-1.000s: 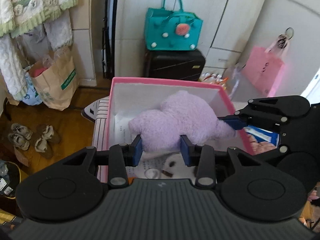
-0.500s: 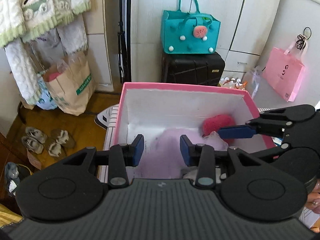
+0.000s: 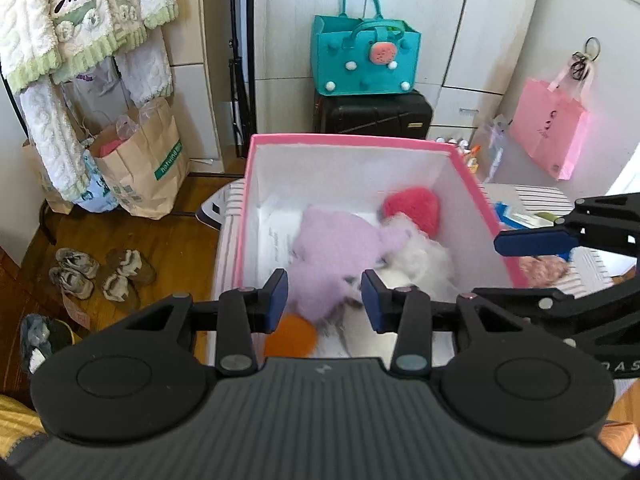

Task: Organize soft objects
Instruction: 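Lower the lilac plush into the box and open both grippers, then withdraw both grippers from the box toward the floral cloth and wipes pack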

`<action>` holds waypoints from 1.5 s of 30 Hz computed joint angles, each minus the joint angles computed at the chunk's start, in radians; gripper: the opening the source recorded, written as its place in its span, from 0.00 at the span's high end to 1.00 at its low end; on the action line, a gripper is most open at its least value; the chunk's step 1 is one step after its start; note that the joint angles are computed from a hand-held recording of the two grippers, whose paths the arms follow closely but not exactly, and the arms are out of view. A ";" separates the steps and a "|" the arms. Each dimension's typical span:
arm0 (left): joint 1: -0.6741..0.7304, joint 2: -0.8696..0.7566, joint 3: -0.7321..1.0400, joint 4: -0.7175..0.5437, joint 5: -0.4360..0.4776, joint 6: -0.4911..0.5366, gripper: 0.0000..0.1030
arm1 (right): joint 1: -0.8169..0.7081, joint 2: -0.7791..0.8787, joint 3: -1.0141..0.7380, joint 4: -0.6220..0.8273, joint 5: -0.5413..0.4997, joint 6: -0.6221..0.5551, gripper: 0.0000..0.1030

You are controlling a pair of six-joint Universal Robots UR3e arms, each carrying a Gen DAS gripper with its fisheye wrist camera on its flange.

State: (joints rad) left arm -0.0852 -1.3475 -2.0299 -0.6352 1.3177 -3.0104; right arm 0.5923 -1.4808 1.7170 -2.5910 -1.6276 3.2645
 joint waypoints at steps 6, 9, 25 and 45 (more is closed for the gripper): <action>0.036 0.148 -0.021 -0.156 -0.085 0.057 0.57 | 0.091 -0.089 0.022 0.060 -0.083 0.008 0.48; 0.031 0.205 -0.022 -0.210 -0.088 0.065 0.54 | 0.154 -0.104 0.000 0.114 -0.166 0.030 0.47; 0.108 0.602 0.006 -0.645 -0.223 0.253 0.41 | 0.427 -0.246 0.036 0.226 -0.425 0.157 0.37; -0.422 0.569 -0.133 -0.403 0.043 0.032 0.33 | 0.777 -0.427 0.300 0.324 -0.670 0.523 0.25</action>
State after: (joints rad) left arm -0.5069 -0.7785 -2.1633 -1.0385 1.3606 -2.9784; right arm 1.3691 -1.9077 2.0167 -2.2667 -2.2978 3.7876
